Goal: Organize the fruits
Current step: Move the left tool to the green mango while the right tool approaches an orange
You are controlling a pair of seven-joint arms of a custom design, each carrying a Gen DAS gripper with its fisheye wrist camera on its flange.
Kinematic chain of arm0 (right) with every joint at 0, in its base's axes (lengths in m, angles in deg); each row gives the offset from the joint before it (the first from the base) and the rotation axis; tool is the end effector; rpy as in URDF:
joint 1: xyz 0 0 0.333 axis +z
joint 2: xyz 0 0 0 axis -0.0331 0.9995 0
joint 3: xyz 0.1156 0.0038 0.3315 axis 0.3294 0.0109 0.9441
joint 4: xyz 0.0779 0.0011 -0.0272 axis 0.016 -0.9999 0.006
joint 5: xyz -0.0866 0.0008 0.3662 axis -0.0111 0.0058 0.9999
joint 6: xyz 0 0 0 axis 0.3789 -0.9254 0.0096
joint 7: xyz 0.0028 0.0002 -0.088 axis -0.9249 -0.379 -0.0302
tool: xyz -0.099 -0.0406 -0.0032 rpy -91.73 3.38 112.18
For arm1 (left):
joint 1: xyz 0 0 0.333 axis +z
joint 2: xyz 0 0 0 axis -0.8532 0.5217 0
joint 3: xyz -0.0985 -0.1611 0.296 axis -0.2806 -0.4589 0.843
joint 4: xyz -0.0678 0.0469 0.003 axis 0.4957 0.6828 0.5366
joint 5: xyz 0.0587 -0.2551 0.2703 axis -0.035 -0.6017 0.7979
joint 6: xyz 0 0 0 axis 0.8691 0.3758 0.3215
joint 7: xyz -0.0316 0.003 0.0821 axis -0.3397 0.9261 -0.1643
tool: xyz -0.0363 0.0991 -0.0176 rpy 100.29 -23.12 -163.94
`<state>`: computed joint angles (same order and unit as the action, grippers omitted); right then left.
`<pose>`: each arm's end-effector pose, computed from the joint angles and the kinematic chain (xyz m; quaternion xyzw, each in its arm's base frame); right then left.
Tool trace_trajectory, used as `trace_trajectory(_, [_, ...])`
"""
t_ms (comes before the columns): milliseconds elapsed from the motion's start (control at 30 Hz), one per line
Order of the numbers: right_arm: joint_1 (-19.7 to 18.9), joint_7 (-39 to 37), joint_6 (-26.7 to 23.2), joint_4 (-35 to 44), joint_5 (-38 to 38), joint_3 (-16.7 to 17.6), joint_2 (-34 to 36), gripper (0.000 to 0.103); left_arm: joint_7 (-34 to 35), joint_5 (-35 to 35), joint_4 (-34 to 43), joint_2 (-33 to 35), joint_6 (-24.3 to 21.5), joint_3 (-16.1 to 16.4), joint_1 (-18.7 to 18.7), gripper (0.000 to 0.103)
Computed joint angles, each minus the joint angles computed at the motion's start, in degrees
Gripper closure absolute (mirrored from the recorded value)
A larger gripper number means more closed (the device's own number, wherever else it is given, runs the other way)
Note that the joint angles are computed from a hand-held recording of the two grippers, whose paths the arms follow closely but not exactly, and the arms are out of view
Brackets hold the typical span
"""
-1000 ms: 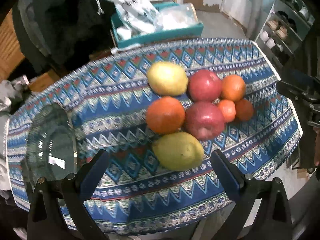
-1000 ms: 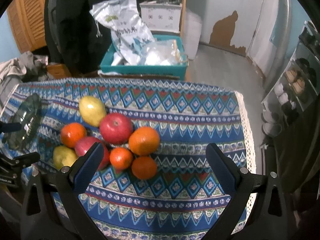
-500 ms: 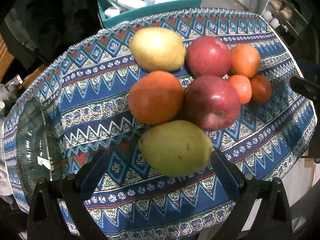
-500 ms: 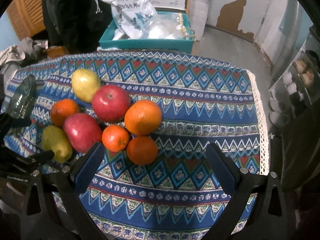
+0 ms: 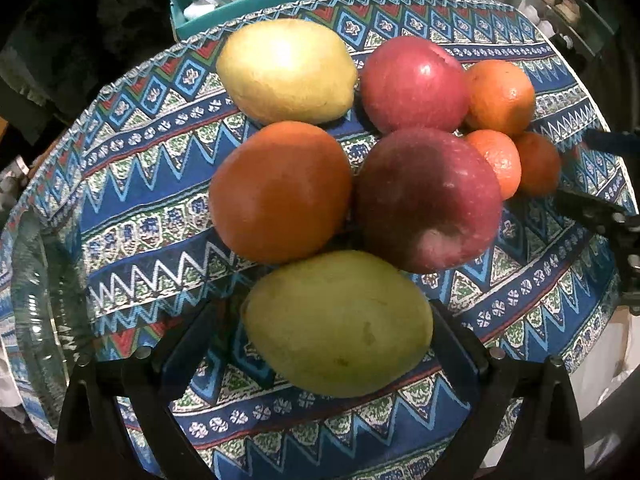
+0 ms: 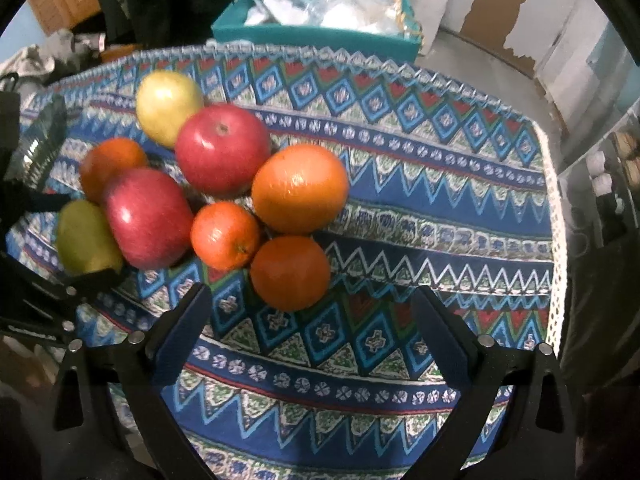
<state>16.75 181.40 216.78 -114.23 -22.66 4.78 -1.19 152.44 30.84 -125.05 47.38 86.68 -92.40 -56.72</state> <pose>0.6234 0.2501 0.4986 -0.8039 0.5789 -0.0717 0.1160 0.6266 -0.0431 0.4305 -0.5777 0.8107 -0.0700 0.0647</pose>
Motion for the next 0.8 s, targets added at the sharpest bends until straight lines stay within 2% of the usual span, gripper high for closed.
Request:
trace_trajectory(167, [-0.43, -2.35, -0.87, 1.46, 0.67, 0.19, 2.47, 0.013, 3.2, -4.85, 0.91, 1.29, -0.67, -1.11, 1.06, 0.015])
trace_trajectory(333, [-0.72, -4.75, -0.04, 2.32, 1.92, 0.54, 4.84, 0.021, 4.89, -6.78, -0.61, 1.26, 1.66, -1.31, 1.23, 0.015])
trace_trajectory(500, [-1.01, -6.37, 0.91, 2.65, 3.7, 0.8, 6.05, 0.027, 7.41, -9.93, 0.12, 1.73, 0.62, -1.3, 2.64, 0.016])
trace_trajectory(633, [-2.28, -8.71, 1.58, 2.95, 7.66, 1.78, 6.22, 0.055, 9.22, -10.53, -0.53, 1.08, 0.68, -0.93, 3.23, 0.016])
trace_trajectory(800, [-1.6, -7.88, 0.79, 3.88, 6.64, 0.86, 6.48, 0.055, 10.96, -11.58, -2.95, -1.19, 1.4, -0.57, 3.89, 0.016])
